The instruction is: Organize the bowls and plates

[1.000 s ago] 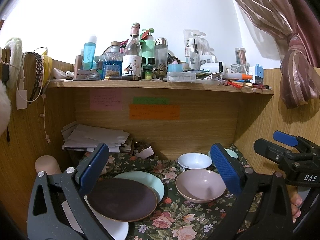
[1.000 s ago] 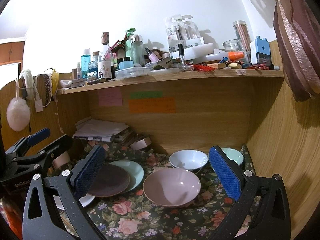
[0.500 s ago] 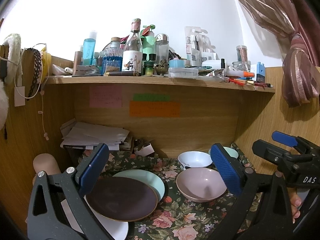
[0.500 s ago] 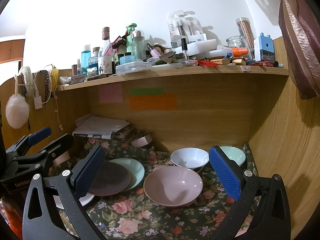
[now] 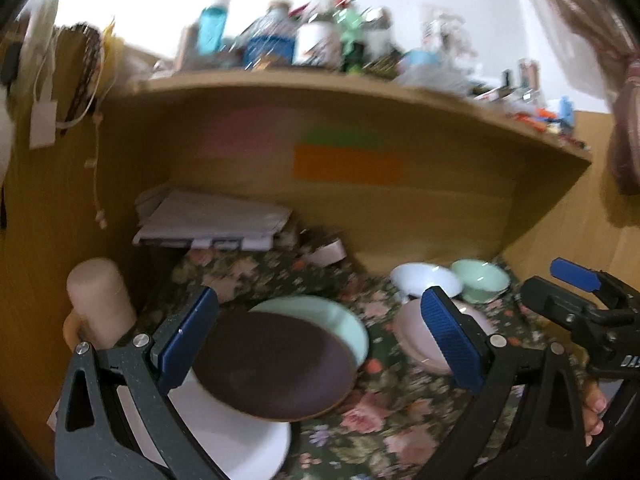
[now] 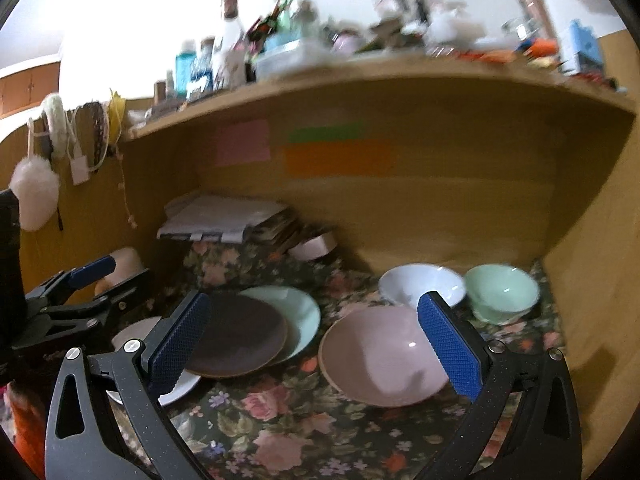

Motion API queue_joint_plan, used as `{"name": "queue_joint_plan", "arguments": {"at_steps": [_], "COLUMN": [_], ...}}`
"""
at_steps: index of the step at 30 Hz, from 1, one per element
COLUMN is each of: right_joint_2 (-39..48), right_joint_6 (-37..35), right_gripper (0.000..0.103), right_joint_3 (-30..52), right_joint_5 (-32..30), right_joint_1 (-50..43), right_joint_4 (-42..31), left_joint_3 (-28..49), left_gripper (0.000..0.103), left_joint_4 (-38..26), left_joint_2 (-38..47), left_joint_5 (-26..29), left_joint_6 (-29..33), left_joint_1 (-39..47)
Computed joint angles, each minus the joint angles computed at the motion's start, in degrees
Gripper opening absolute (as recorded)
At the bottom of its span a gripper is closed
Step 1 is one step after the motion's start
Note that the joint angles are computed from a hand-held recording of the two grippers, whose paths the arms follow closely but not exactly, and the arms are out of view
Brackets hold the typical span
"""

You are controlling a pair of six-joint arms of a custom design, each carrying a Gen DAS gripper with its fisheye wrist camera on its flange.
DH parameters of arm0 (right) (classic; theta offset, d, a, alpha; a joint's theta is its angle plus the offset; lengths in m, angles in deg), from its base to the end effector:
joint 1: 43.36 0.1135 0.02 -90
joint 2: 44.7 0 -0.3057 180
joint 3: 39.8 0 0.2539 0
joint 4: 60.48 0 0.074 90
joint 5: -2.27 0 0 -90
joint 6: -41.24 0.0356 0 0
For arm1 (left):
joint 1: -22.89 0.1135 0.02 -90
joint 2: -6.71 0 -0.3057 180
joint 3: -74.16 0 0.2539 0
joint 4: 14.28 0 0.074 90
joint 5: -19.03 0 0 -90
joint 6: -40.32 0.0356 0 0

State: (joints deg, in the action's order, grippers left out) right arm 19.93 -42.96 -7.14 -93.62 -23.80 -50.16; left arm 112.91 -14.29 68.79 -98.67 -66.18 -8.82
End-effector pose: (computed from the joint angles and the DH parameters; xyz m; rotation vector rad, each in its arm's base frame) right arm 0.1930 0.0724 0.2149 -0.3036 1.9434 0.3916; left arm 0.1847 -0.0947 0.2413 -0.0540 1.9293 -0.0829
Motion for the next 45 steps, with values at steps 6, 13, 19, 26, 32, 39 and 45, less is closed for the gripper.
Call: {"name": "queue_joint_plan", "arguments": {"at_steps": [6,13,19,26,32,39,45], "right_joint_2": [10.8,22.1,31.5,41.7,50.4,55.9,57.7], "right_joint_6": [-0.2,-2.8,-6.0,-8.5,-8.4,-7.8,-6.9], "right_gripper": [0.103,0.103,0.103,0.1,0.071,0.044,0.037], "right_joint_3": [3.8,11.0,21.1,34.1,45.8,52.0,54.4], "right_joint_5": [0.5,0.5,-1.5,-1.6,-4.8,-7.3,-6.8], "right_joint_1": [4.0,7.3,8.3,8.5,6.7,6.0,5.9], "right_joint_4": [2.9,2.4,-4.8,-16.7,-29.9,-36.9,-39.8], "left_joint_3": [-1.2,-1.0,0.4,1.8,3.2,3.9,4.3], "left_gripper": [0.103,0.103,0.103,0.103,0.1,0.081,0.068], "left_joint_4": [0.9,2.4,0.9,0.3,0.3,-0.2,-0.7], "left_joint_2": [5.3,13.2,18.1,22.6,25.4,26.8,27.0], "left_joint_5": [7.5,13.1,19.3,22.1,23.4,24.3,26.4], "left_joint_6": [-0.1,2.3,3.8,6.7,8.3,9.4,9.4], "left_joint_1": [11.2,20.5,27.8,31.7,32.9,32.5,33.3]}}
